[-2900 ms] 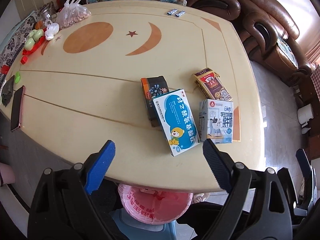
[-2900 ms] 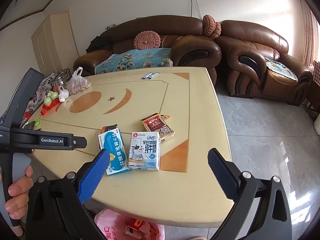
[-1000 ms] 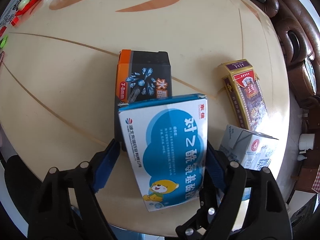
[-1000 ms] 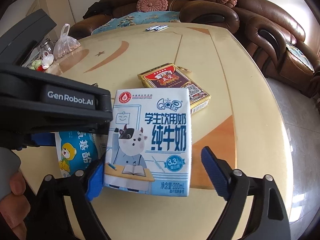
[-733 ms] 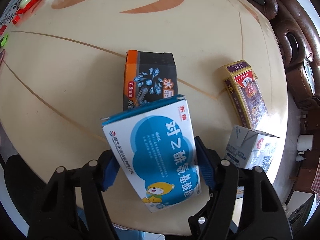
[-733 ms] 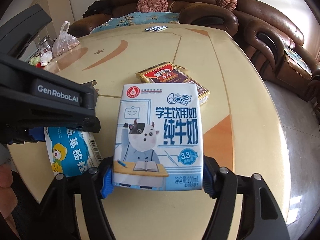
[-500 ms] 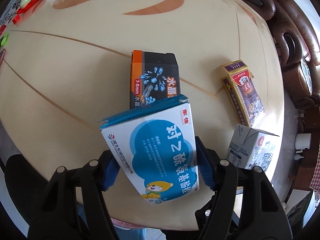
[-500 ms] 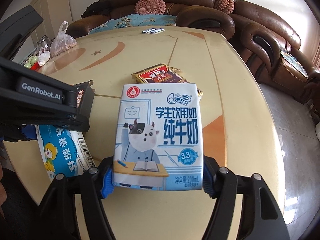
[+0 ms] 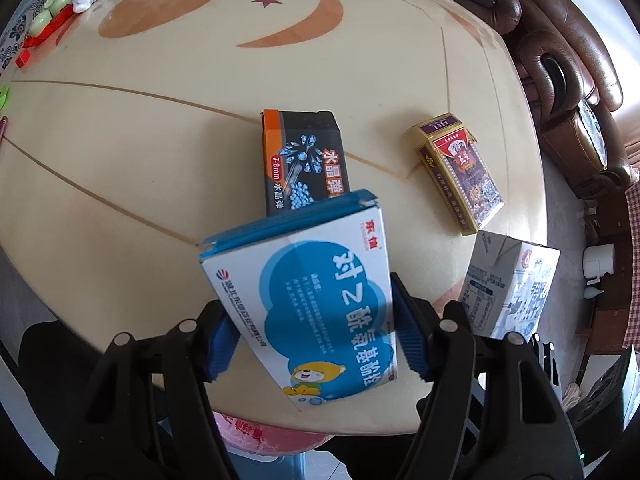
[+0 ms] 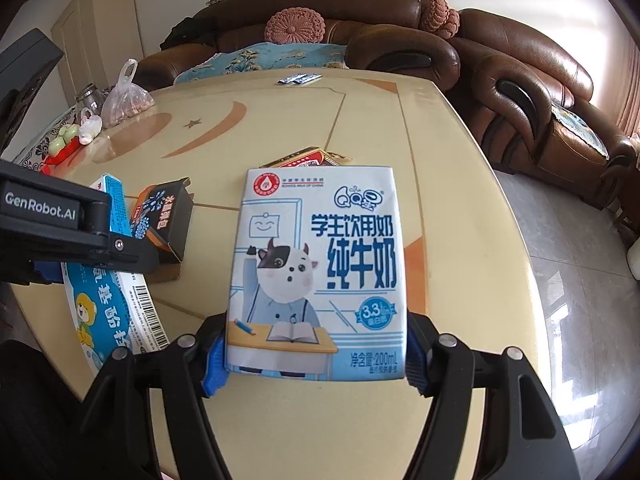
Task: Collect trash
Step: 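Carry the blue medicine box and milk carton over the pink bin with both tools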
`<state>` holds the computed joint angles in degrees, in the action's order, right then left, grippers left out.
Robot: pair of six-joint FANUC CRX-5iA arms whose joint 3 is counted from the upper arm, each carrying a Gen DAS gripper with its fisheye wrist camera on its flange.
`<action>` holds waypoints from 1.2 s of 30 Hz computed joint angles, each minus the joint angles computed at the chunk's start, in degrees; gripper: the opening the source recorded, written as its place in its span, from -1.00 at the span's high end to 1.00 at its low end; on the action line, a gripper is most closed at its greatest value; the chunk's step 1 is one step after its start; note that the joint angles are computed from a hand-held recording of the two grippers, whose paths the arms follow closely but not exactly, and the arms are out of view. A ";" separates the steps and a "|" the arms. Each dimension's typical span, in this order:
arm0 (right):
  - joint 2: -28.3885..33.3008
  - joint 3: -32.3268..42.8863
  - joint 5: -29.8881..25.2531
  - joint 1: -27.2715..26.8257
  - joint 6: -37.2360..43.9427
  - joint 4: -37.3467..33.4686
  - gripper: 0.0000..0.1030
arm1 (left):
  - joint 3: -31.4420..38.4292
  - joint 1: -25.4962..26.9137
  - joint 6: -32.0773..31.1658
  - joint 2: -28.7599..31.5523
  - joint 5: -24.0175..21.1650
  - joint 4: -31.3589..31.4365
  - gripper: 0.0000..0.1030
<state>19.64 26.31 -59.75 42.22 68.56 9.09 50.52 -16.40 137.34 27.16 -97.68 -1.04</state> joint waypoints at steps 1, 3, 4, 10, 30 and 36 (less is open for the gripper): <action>-0.05 0.13 -0.11 0.01 0.15 -0.16 -0.27 | 1.20 -0.26 -0.35 0.56 -0.54 -0.41 -0.28; -0.43 -0.10 0.08 0.13 0.20 0.03 -0.27 | 1.43 -0.75 -1.01 0.27 -0.59 -1.04 -0.28; -0.62 -0.08 0.06 0.15 0.31 -0.22 -0.27 | 1.62 -1.03 -1.34 0.16 -0.63 -1.58 -0.28; -1.78 -0.24 -0.64 0.88 0.89 0.83 -0.27 | 1.81 -1.63 -2.97 -0.46 -0.34 -3.23 -0.28; -9.93 -6.34 -3.21 5.87 -3.56 7.51 -0.27 | -6.41 -4.82 -6.65 -9.96 2.42 -7.90 -0.28; -12.85 -8.95 -3.90 8.22 -5.70 9.99 -0.27 | -8.93 -6.44 -7.39 -12.85 2.87 -9.22 -0.28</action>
<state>6.79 17.36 -63.65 50.43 62.86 19.09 41.59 -22.84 129.95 14.31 -94.81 -10.26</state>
